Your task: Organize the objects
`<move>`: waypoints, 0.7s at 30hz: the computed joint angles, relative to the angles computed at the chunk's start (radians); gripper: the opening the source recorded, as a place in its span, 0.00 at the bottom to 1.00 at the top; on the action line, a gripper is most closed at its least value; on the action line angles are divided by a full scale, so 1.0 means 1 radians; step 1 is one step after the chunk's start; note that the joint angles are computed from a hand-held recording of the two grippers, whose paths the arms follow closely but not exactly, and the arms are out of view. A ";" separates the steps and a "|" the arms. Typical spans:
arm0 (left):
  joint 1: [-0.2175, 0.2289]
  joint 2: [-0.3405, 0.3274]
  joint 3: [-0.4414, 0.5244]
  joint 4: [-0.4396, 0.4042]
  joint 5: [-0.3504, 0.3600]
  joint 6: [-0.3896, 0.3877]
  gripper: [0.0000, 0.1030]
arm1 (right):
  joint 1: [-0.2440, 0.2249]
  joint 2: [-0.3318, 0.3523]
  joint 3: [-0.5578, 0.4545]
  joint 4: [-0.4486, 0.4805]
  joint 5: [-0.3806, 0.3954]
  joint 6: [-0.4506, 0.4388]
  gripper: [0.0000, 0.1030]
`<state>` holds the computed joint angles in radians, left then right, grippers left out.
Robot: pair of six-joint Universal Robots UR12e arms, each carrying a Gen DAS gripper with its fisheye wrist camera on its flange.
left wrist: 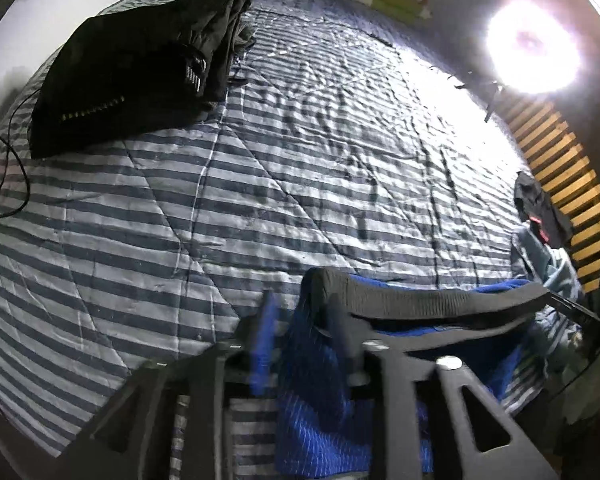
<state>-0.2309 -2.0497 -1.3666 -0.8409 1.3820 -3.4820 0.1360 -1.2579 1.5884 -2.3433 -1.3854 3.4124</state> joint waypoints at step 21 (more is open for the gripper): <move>0.023 -0.130 0.133 0.019 -0.004 -0.135 0.51 | -0.076 0.120 -0.116 0.000 0.172 0.137 0.20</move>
<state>-0.2079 -2.1792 -1.2340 -0.8219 1.3780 -3.6173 0.0602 -1.1380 1.4721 -2.3433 -1.2129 3.5493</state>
